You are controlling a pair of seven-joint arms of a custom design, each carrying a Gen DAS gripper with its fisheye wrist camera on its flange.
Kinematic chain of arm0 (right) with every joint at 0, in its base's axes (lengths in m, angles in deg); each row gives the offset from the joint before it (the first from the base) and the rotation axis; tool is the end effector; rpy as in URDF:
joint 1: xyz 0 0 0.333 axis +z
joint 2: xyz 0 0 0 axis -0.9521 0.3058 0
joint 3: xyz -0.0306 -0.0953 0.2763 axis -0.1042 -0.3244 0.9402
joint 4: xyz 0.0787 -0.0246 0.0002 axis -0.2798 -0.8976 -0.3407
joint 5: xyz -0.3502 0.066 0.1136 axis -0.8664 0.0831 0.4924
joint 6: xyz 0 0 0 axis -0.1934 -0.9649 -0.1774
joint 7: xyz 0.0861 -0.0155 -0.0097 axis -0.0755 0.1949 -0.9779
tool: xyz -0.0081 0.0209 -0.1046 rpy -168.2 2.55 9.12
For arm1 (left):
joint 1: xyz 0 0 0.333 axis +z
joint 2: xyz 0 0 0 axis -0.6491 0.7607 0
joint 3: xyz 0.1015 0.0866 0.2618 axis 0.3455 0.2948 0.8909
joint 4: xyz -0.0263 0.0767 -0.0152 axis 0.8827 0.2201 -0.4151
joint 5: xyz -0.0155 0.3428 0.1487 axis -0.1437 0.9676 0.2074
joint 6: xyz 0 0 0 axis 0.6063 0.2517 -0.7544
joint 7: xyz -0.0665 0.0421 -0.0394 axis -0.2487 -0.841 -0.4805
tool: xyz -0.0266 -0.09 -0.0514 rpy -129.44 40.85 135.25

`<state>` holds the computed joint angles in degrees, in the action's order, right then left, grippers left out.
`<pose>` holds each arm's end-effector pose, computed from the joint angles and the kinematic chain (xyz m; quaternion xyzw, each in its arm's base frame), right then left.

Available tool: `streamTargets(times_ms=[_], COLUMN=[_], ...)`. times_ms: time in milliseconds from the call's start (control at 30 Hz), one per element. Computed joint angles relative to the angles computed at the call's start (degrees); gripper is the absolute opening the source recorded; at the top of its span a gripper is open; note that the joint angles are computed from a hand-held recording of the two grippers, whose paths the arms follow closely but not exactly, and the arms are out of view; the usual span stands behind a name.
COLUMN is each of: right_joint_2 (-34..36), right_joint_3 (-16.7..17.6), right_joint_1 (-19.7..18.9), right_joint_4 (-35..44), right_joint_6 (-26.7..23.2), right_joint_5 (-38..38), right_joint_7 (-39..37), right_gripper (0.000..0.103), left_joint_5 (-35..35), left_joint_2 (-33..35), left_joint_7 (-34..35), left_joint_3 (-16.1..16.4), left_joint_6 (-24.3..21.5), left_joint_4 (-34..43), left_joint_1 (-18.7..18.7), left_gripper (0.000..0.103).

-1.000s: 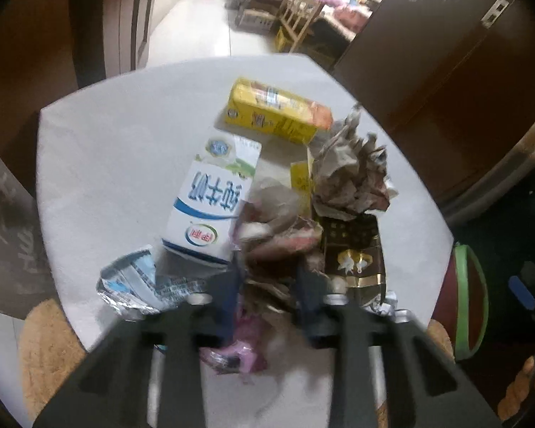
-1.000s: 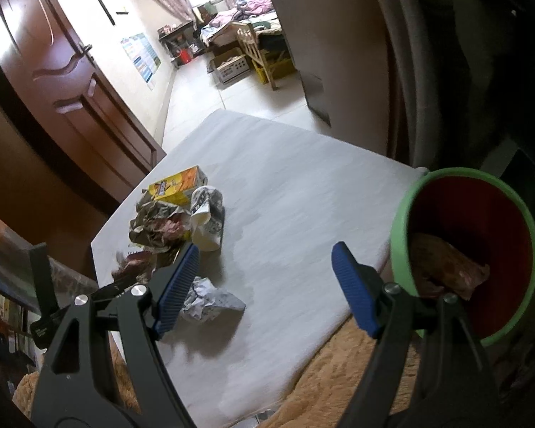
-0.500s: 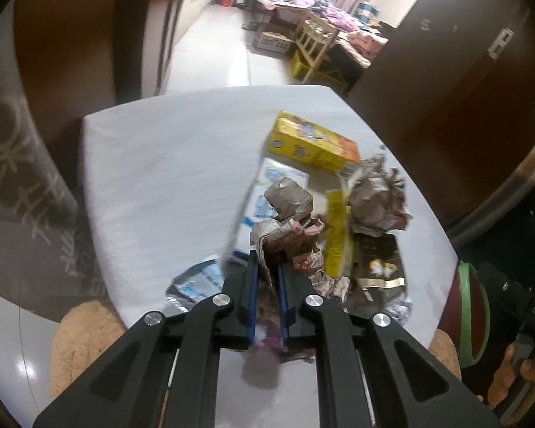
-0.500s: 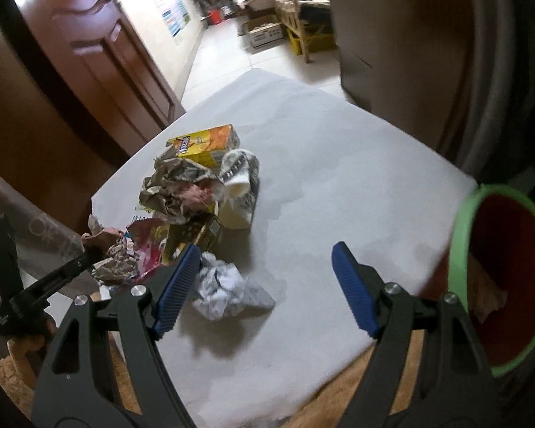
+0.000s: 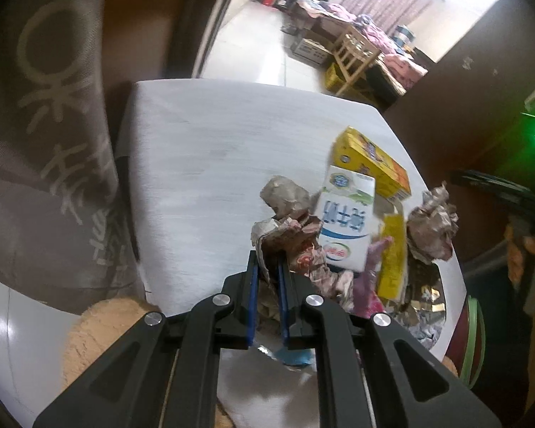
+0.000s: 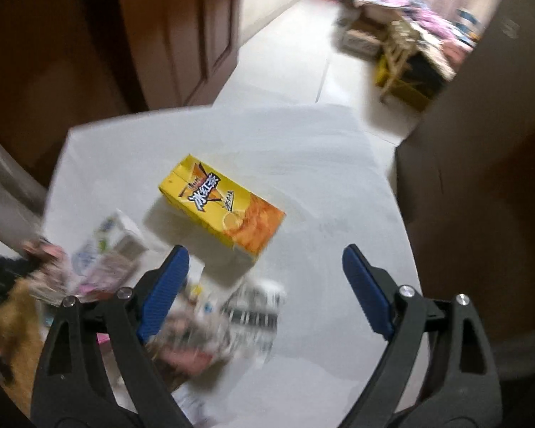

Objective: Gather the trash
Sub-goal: 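Grasp the yellow iced-tea carton with the right tool while the left tool reaches the crumpled paper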

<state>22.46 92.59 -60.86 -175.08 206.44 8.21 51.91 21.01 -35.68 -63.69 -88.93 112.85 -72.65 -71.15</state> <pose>0.5559 0.1427 0.4469 -0.9408 0.2580 -0.1100 0.1906 0.2842 -0.3884 0.3776 -0.8865 0.3402 -0.2854 0.1300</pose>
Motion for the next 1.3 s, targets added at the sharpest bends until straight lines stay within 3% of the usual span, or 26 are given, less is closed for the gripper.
streamTargets(times_ms=[133,333,400,467,500,533,567,600,633,700,800,867,900,933,1033,1133,1300], right_joint_2=[8.53,15.68,16.56,15.35,14.67,13.96,13.55,13.08,12.23,11.84,11.95,12.37,12.25,12.36,12.93,17.05,20.13], right_joint_3=[1.68,3.24,3.33,3.16,3.13,3.07,3.61,4.36,5.08,5.34,5.14,4.83,4.9,4.92,4.71,3.7,3.4], right_joint_1=[2.28,5.14,6.16,7.03,7.25,7.3,6.61,5.6,4.54,3.73,3.29,3.65,3.92,3.91,4.65,6.68,7.57], right_joint_4=[8.67,15.84,16.03,12.78,11.28,10.11,10.16,10.45,10.59,12.46,14.72,15.28,14.65,14.56,13.91,17.42,19.36], right_joint_6=[-5.64,-11.84,-12.06,-7.63,-5.75,-3.91,-4.24,-5.08,-5.44,-9.43,-13.78,-13.85,-12.99,-12.27,-9.36,-8.73,-8.74], right_joint_5=[-9.24,-19.41,-22.71,-26.86,-28.28,-29.17,-27.54,-24.55,-21.05,-16.53,-12.77,-12.73,-12.51,-12.2,-14.12,-21.01,-26.42], right_joint_7=[6.37,10.76,11.78,12.23,12.57,13.24,12.46,10.9,9.09,8.62,8.41,8.99,9.29,8.94,8.7,11.66,14.36], right_gripper=[0.086,0.092,0.092,0.092,0.086,0.072,0.066,0.05,0.025,0.001,0.001,0.02,0.047,0.063,0.065,0.072,0.079], left_joint_5=[0.67,2.2,2.68,3.29,3.73,3.83,3.94,4.02,4.17,5.33,6.45,7.8,7.99,8.53,8.39,7.69,4.38], left_joint_2=[-1.97,-2.67,-2.76,-2.68,-2.62,-2.5,-2.33,-2.39,-2.57,-2.96,-3.28,-2.85,-2.6,-2.22,-0.26,0.71,2.92], left_joint_7=[-2.93,-5.89,-6.8,-7.48,-7.98,-8.18,-8.54,-8.86,-9.5,-11.22,-11.42,-11.62,-11.46,-11.52,-9.32,-9.22,-3.87], left_joint_3=[0.17,0.23,0.21,0.19,0.15,0.15,0.07,0.07,-0.09,-0.46,-0.48,-0.57,-0.5,-0.37,0.85,1.28,2.17], left_joint_6=[1.83,4.67,5.35,5.98,6.22,6.18,5.82,5.55,5.05,4.51,4.24,4.19,4.25,4.86,7.48,7.21,5.73], left_joint_4=[-2.78,-4.77,-5.15,-5.45,-5.55,-5.49,-5.36,-5.4,-5.49,-5.67,-5.42,-4.58,-4.23,-4.09,-3.04,-2.18,0.03], left_joint_1=[0.47,1.39,1.61,1.81,1.95,2.02,2.08,2.13,2.1,2.12,2.05,2.26,2.27,2.38,3.01,3.56,3.91], left_gripper=[0.007,0.012,0.013,0.013,0.015,0.018,0.027,0.036,0.041,0.049,0.061,0.066,0.069,0.071,0.073,0.073,0.073])
